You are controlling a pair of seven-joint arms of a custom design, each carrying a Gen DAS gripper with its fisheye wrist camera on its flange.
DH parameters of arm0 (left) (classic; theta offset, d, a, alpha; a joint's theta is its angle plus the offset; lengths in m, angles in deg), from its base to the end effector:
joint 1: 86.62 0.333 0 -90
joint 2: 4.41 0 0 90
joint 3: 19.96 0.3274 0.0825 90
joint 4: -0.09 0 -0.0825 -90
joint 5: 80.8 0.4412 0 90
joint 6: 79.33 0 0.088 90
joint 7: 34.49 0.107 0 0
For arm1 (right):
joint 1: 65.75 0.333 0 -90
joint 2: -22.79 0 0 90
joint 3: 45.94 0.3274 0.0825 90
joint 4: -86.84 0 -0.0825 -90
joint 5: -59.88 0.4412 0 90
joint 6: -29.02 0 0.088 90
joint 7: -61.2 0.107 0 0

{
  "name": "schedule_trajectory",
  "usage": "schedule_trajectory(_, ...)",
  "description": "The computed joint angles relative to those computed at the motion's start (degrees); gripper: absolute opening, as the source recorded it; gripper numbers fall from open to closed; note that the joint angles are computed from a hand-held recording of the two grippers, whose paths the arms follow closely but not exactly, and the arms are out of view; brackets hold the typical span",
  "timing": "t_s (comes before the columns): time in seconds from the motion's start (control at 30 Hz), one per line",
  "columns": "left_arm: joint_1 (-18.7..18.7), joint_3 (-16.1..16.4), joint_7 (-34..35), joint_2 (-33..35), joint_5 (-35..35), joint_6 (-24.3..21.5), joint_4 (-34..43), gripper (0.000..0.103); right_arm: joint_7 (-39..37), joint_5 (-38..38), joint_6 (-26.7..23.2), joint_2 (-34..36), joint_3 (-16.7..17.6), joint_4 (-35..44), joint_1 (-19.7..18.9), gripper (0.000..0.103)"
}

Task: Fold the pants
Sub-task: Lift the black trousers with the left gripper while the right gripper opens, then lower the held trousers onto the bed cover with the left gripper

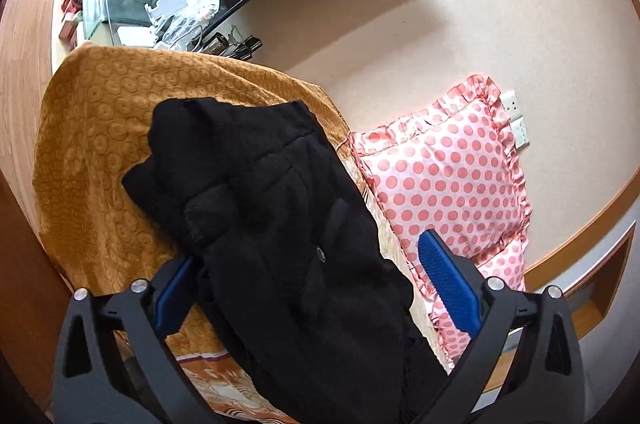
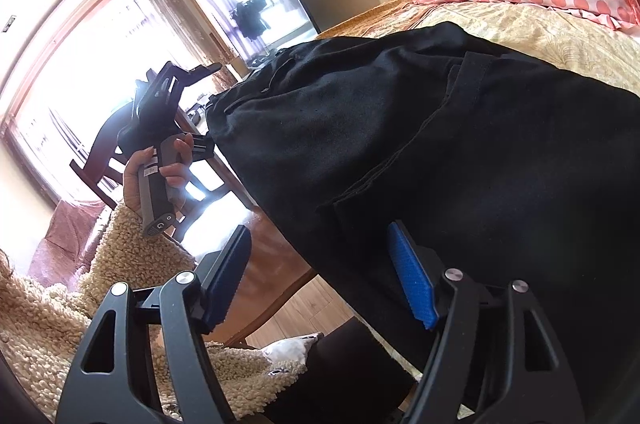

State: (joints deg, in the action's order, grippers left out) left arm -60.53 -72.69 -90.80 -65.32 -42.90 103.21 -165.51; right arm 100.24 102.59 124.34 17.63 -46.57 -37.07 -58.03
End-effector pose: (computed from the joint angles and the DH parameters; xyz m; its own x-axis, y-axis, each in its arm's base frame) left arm 0.3482 -0.1945 0.4102 0.3825 -0.4081 0.8290 0.0154 -0.8942 -0.4473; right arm 0.5177 0.1316 0.4164 0.5573 -0.4456 -0.7007 -0.7520 -0.6286 -0.1984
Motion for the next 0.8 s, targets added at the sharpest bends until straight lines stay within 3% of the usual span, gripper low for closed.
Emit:
schedule_trajectory(0.13,2.39,-1.34,0.3,-0.89,-0.77,3.18,-0.05,0.098,-0.18,0.12,-0.2,0.01,-0.08,0.01,-0.04,0.072)
schedule_trajectory(0.17,1.93,-1.14,0.36,-0.57,-1.53,2.66,-0.21,0.093,-0.21,0.15,-0.24,0.01,-0.1,0.01,-0.06,0.072)
schedule_trajectory(0.23,-1.15,1.14,0.64,1.96,-2.5,-0.6,-0.74,0.065,-0.08,0.26,-0.29,0.08,-0.11,0.06,-0.08,0.072)
schedule_trajectory(0.27,-3.0,2.51,0.69,3.24,-2.58,-2.23,-1.22,0.036,-0.04,0.3,-0.34,0.13,-0.12,0.1,-0.1,0.072)
schedule_trajectory(0.3,-3.38,2.82,-0.25,3.65,-2.57,-1.91,-1.76,0.024,-0.02,0.35,-0.33,0.15,-0.13,0.06,-0.11,0.072)
schedule_trajectory(0.37,-2.55,0.96,-3.85,1.48,-3.46,0.24,-3.08,0.018,0.08,0.37,-0.33,0.11,-0.13,0.05,-0.14,0.072)
schedule_trajectory(0.4,-3.66,1.79,-3.41,1.75,-3.21,-1.16,-2.94,0.016,0.18,0.33,-0.34,0.08,-0.12,0.07,-0.15,0.072)
schedule_trajectory(0.5,-8.32,6.12,1.21,4.07,-0.09,-9.55,-0.15,0.012,0.39,-0.24,-0.14,-0.22,-0.16,0.3,-0.24,0.072)
schedule_trajectory(0.57,-9.63,7.38,4.11,4.61,2.57,-13.77,2.72,0.012,-0.29,-0.53,0.23,-1.12,-0.38,0.08,-0.46,0.072)
schedule_trajectory(0.67,-10.27,8.73,9.68,6.86,7.33,-17.57,8.54,0.012,-0.96,0.18,0.91,-2.49,-1.2,-0.47,-1.25,0.087)
schedule_trajectory(0.8,-7.03,7.75,13.1,12.25,14.74,-15.28,17.28,0.012,-0.66,1.58,1.56,-3.23,-2.53,-0.42,-2.89,0.087)
